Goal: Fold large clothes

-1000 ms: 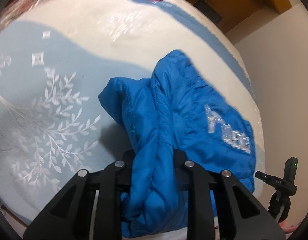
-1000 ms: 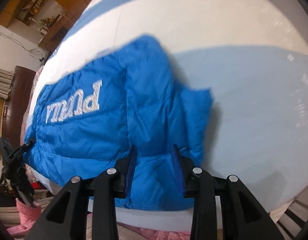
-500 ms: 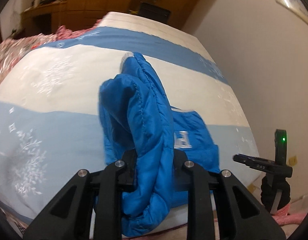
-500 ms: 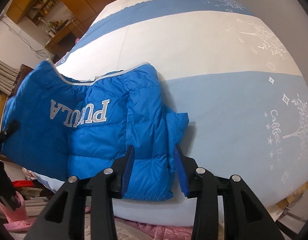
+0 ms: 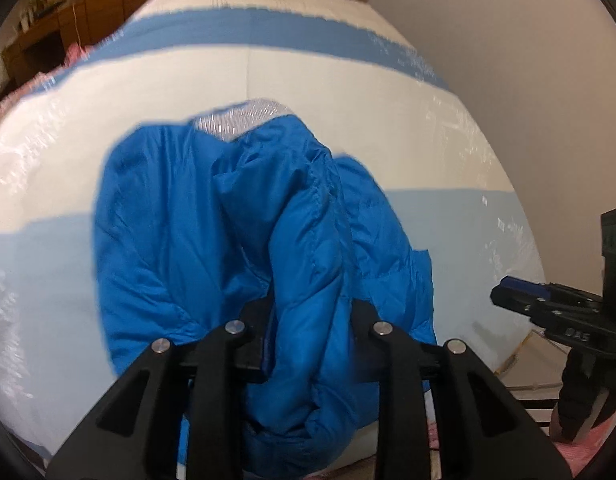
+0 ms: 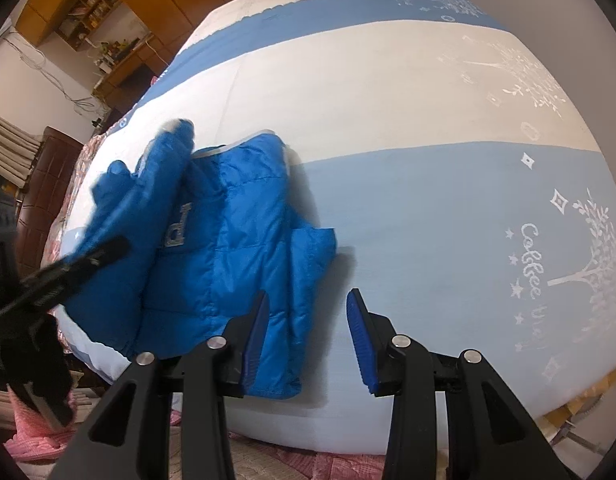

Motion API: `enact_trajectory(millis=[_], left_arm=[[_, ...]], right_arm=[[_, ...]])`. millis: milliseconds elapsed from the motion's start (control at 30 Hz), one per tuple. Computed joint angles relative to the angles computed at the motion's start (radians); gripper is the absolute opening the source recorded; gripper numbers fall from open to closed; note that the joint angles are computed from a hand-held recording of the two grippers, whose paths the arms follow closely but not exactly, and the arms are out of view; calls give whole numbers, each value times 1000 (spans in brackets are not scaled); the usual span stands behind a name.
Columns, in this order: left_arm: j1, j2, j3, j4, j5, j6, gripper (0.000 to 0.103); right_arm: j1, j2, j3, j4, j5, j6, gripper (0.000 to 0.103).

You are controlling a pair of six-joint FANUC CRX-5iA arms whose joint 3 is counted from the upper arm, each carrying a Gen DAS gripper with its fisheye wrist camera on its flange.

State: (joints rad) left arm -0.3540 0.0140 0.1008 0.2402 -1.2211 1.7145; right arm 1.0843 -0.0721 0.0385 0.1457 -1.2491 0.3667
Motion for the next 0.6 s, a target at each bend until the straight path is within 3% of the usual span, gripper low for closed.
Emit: enact_trajectory(millis=[267, 600], left_arm=[[-12, 12, -122, 28, 99, -24, 30], [25, -46, -163, 118, 95, -83, 36]], right_arm=[[-20, -12, -21, -19, -1, 21, 40], [-23, 51, 54, -35, -2, 85, 42]])
